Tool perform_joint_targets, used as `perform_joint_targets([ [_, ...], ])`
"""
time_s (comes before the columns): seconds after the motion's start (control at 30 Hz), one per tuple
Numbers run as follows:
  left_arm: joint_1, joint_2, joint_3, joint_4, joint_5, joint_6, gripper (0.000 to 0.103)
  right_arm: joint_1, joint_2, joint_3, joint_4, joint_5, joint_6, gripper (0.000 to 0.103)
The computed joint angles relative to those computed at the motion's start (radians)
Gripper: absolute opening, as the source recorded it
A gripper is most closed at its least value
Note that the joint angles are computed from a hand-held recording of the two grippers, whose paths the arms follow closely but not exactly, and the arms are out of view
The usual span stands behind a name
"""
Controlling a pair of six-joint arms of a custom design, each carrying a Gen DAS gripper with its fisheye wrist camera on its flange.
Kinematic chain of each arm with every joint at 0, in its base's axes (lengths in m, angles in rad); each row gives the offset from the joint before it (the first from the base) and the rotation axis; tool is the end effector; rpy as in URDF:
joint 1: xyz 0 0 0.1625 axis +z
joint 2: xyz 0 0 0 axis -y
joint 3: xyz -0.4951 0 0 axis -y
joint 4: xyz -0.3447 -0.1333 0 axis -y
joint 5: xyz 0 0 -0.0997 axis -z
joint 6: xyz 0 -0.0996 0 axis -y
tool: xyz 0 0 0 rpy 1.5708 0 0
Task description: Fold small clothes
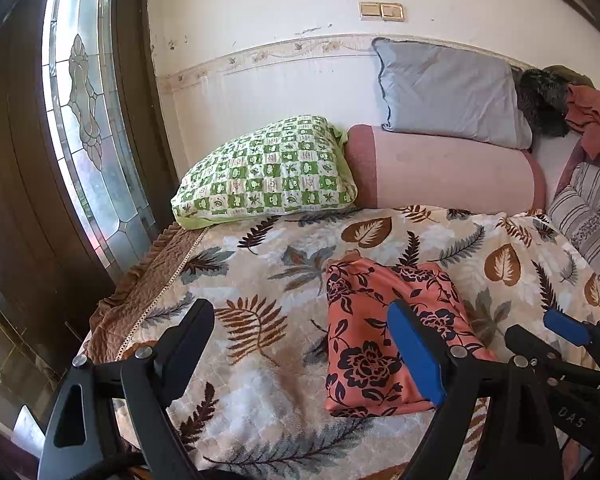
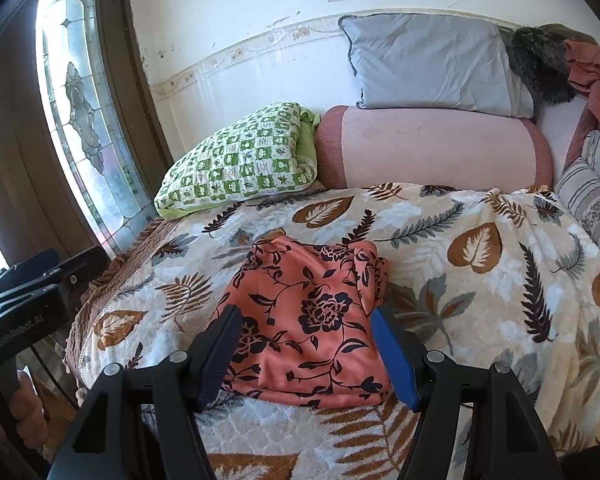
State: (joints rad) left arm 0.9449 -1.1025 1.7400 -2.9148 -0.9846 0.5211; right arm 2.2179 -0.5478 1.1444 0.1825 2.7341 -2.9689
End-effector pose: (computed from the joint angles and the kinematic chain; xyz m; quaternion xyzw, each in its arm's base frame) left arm -0.2165 -0.6211 0.4007 0.4034 0.8088 -0.3449 0.2534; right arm 0.4348 -0.5060 0.1280 -0.0248 -0.7991 0.4975 0.3365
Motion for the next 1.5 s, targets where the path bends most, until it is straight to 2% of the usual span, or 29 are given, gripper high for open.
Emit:
perform_joint_targets([
  [0.33, 0.002, -0.019, 0.011, 0.006, -0.022, 0.011, 0.089, -0.001, 0.039, -0.049, 0.095, -0.011, 0.057, 0.071],
  [0.63, 0.004, -0.021, 0.008, -0.005, -0.022, 0.015, 0.089, 0.006, 0.030, -0.037, 0.040, -0.014, -0.015, 0.071],
  [0.73, 0.006, -0.023, 0.008, -0.021, -0.015, 0.023, 0.089, 0.005, 0.032, -0.043, 0.048, -0.014, -0.012, 0.071],
  [0.93, 0.009, -0.018, 0.009, -0.095, 0.013, 0.067, 0.089, 0.008, 0.032, -0.050, 0.033, -0.011, -0.043, 0.071],
  [1.27, 0.019, -0.040, 0.028, -0.136, -0.038, 0.105, 0.089, 0.023, 0.053, -0.084, 0.010, -0.004, -0.132, 0.071],
  [1.5, 0.027, -0.040, 0.024, -0.126, -0.039, 0.090, 0.089, 0.024, 0.056, -0.088, 0.008, 0.000, -0.133, 0.071],
])
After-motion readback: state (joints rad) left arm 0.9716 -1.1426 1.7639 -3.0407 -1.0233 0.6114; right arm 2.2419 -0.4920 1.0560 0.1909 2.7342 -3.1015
